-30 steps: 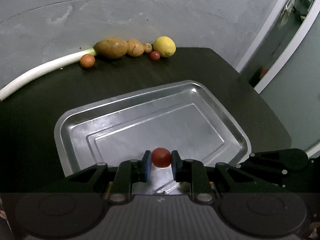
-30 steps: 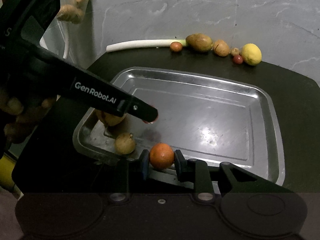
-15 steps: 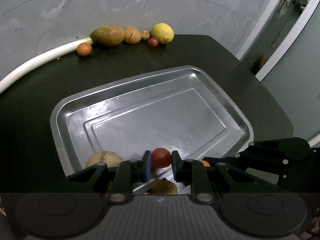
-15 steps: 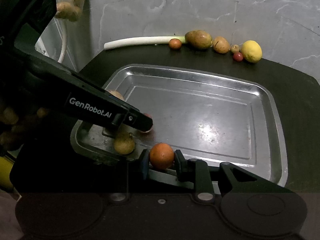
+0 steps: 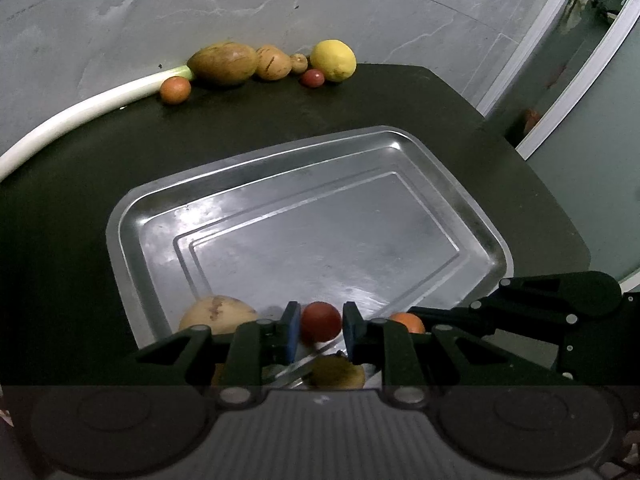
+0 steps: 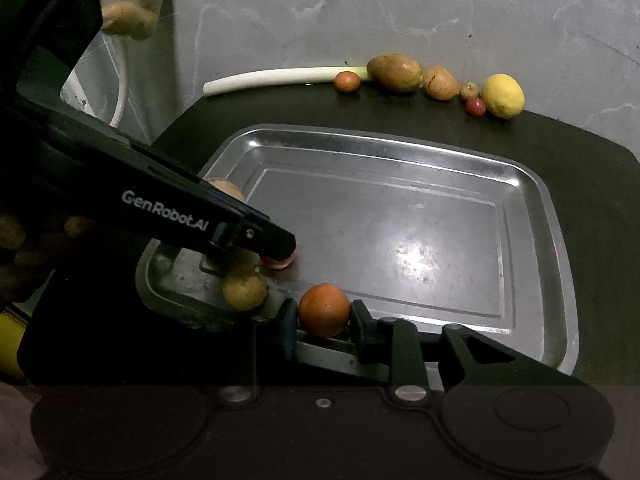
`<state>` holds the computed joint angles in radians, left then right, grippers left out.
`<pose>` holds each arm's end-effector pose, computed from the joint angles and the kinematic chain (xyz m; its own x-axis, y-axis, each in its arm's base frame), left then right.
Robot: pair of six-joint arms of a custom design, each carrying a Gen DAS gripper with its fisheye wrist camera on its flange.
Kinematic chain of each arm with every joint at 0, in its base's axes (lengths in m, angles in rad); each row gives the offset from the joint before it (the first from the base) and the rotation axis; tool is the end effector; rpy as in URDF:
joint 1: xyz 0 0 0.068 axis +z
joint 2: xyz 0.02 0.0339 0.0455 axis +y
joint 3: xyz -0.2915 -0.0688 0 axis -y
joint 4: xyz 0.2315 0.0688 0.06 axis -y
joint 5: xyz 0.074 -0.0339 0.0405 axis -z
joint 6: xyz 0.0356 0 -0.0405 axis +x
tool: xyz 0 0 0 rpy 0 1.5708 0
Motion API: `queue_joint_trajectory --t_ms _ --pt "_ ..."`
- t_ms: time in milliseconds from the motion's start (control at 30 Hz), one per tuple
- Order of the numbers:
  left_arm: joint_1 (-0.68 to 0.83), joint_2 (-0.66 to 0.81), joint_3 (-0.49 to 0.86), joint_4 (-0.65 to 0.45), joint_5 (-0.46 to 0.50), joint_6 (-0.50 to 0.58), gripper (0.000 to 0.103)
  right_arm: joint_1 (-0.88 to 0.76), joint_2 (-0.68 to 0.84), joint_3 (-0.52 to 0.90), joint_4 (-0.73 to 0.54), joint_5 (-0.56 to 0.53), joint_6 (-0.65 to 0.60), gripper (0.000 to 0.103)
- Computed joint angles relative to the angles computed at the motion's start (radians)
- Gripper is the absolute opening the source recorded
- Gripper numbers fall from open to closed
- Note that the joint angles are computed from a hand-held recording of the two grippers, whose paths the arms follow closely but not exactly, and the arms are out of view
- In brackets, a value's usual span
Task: Organize fruits
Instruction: 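Carry both tomatoes over the tray and lower them in, then open both tools and lift them back toward the remaining produce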
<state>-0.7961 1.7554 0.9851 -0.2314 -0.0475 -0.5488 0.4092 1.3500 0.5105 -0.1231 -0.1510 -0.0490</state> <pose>0.2394 -0.2421 0.1896 -0.8658 0.1396 -0.4806 0.2863 0.9257 -0.2470 0.1977 0.0916 0.1761 -0.7289 -0.3689 -0.5767 -0.5085 0.8558 0.0953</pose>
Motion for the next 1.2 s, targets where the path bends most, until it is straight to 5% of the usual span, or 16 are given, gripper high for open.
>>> queue_joint_trajectory --t_ms 333,700,900,1200 --pt "0.012 -0.044 -0.048 0.067 0.007 -0.031 0.035 -0.002 -0.019 0.000 -0.010 0.001 0.018 0.056" --pt "0.035 -0.151 -0.114 0.119 -0.083 -0.072 0.077 -0.007 -0.050 0.002 -0.007 0.015 0.038 0.095" --pt "0.057 -0.207 -0.164 0.138 -0.159 -0.132 0.096 0.001 -0.062 -0.004 0.019 0.054 0.035 0.100" --pt "0.099 -0.230 -0.182 0.110 -0.198 -0.191 0.101 -0.037 -0.055 0.001 0.073 0.091 0.039 0.102"
